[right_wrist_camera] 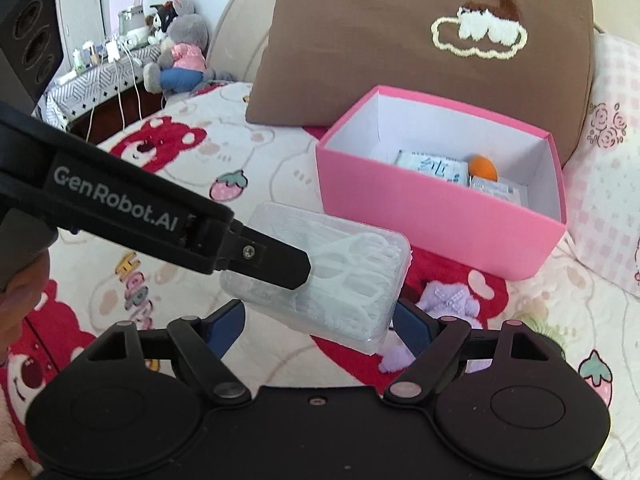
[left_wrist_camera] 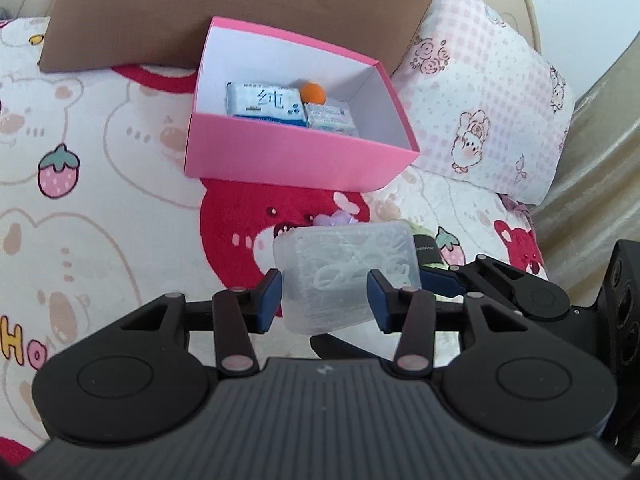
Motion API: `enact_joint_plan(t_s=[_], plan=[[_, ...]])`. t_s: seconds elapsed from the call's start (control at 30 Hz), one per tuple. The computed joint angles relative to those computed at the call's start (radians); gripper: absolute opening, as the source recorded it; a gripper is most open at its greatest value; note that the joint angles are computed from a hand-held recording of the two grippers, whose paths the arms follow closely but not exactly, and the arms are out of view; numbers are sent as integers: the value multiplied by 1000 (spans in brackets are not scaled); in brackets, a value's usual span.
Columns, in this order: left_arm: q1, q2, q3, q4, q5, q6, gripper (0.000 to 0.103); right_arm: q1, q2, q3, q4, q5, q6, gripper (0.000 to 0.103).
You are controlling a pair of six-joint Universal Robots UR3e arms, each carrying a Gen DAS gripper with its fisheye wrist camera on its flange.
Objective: Organize objects
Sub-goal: 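Lift the floss-pick case with the left gripper toward the pink box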
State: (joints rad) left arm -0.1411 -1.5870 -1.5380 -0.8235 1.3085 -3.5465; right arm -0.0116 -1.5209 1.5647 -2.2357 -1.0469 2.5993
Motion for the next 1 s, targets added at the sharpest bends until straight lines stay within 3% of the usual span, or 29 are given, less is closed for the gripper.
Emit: enact_joint_plan(t_s=[0.33, 1.0], plan=[[-21, -62, 229, -194, 25, 33, 44, -7, 30, -164, 155, 8, -7, 85], [16, -212, 610, -393, 2, 93, 45, 13, 189, -532, 317, -6, -1, 85]])
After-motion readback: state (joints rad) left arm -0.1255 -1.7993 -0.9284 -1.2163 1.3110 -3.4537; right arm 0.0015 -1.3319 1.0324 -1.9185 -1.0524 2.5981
